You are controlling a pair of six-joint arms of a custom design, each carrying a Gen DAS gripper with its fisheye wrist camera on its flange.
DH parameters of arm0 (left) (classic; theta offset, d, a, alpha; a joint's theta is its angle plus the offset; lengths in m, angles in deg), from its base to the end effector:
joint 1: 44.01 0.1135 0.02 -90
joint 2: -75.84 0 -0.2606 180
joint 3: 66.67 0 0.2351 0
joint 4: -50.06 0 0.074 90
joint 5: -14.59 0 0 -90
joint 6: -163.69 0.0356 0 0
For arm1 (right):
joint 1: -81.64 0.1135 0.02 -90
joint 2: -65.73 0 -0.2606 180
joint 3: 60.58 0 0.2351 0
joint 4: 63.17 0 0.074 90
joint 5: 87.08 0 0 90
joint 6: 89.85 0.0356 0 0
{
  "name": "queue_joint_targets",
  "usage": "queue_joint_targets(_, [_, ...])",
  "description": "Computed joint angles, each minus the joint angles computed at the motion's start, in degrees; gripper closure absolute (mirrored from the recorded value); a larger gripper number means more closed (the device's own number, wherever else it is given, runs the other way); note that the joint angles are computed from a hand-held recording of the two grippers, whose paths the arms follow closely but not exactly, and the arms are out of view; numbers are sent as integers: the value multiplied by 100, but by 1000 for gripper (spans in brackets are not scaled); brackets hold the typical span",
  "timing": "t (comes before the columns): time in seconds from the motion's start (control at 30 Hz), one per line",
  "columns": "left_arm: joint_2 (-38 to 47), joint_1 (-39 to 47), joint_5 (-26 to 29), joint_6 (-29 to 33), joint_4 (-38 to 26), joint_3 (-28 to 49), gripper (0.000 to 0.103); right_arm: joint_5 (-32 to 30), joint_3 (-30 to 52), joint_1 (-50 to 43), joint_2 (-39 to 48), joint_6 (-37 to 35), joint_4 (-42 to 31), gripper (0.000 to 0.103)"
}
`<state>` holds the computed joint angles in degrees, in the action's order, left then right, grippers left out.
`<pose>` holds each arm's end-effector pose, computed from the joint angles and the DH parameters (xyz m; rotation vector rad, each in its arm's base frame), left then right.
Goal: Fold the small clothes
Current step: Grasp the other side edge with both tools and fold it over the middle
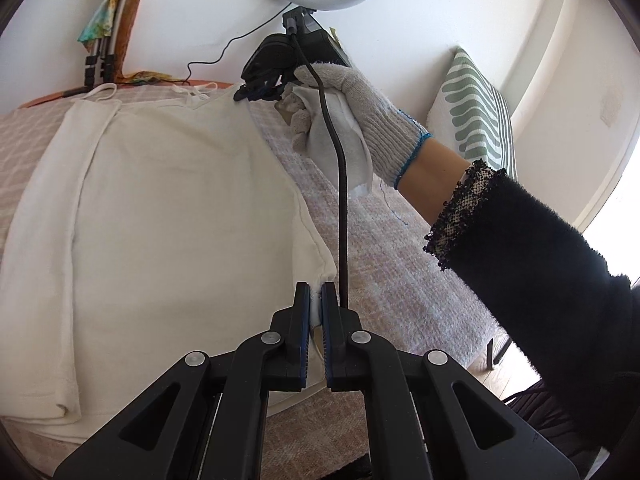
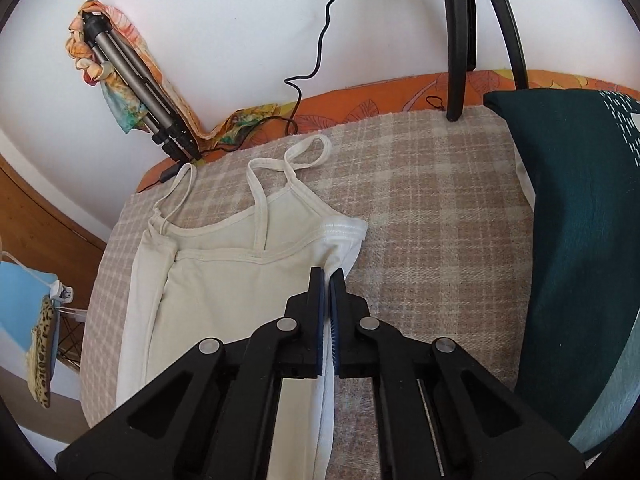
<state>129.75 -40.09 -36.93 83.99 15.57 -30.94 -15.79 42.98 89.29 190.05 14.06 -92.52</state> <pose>0.1528 -0.0117 0.1697 0.4039 2.3110 -0.7095 0.4503 0.0720 0.1627 -0.0125 2.4639 0.5650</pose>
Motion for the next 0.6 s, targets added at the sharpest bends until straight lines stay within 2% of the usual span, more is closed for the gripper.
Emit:
queue_joint_targets(0.3, [518,1732,1042,1274,-957,350,99,841,520,925,-86,4,-330,99])
queue_joint_targets(0.6, [1057,2735,1162,2145,-1297,351,99,1215,1908,1616,989,123,-974,99])
